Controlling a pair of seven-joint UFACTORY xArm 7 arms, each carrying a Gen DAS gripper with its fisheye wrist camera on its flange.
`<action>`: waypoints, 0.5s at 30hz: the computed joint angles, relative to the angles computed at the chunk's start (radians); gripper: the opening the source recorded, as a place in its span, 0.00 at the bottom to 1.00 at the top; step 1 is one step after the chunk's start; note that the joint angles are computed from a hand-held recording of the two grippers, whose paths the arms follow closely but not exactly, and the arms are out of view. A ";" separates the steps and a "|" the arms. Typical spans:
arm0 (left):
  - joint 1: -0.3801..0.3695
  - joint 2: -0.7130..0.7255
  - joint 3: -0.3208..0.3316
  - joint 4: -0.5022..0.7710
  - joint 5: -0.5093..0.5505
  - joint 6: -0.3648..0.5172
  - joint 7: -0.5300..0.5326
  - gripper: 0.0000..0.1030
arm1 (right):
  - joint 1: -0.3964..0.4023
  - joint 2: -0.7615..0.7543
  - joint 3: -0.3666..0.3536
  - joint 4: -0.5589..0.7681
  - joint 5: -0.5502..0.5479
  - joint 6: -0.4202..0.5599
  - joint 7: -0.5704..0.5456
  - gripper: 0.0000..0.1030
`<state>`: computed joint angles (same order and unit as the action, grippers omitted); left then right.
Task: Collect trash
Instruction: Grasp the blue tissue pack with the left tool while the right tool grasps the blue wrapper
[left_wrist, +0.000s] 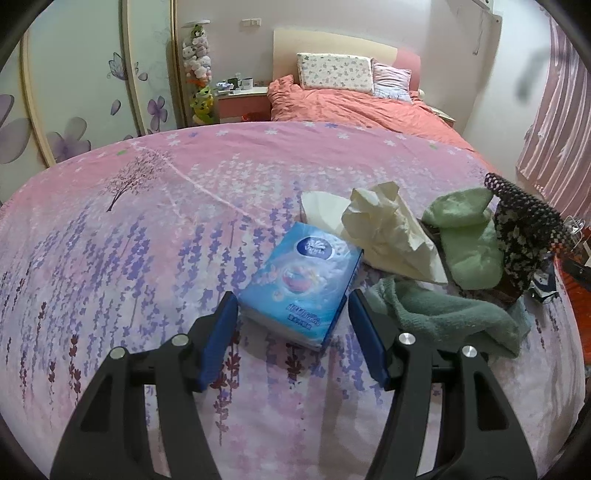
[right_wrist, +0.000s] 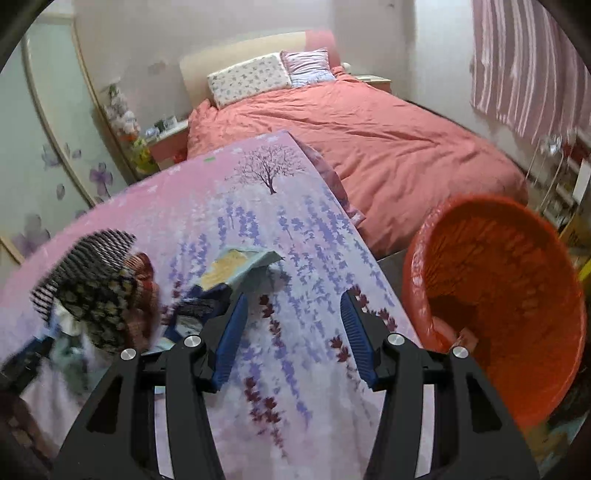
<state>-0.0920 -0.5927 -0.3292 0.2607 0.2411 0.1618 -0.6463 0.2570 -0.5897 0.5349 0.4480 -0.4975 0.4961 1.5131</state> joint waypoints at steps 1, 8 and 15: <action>0.000 -0.003 -0.002 -0.005 0.001 -0.006 -0.002 0.63 | -0.003 -0.005 0.000 -0.002 0.000 -0.020 0.014 0.52; 0.063 0.046 -0.081 0.039 0.045 -0.008 -0.043 0.69 | -0.115 0.154 0.084 0.084 -0.062 -0.143 0.086 0.65; 0.110 0.126 -0.102 0.093 0.109 -0.012 -0.094 0.69 | -0.146 0.335 0.117 0.199 -0.253 -0.081 0.237 0.60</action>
<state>0.0179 -0.4666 -0.4308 0.3539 0.3506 0.1495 -0.7406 0.1109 -0.2550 0.6514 0.6470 -0.7503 0.4150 1.7498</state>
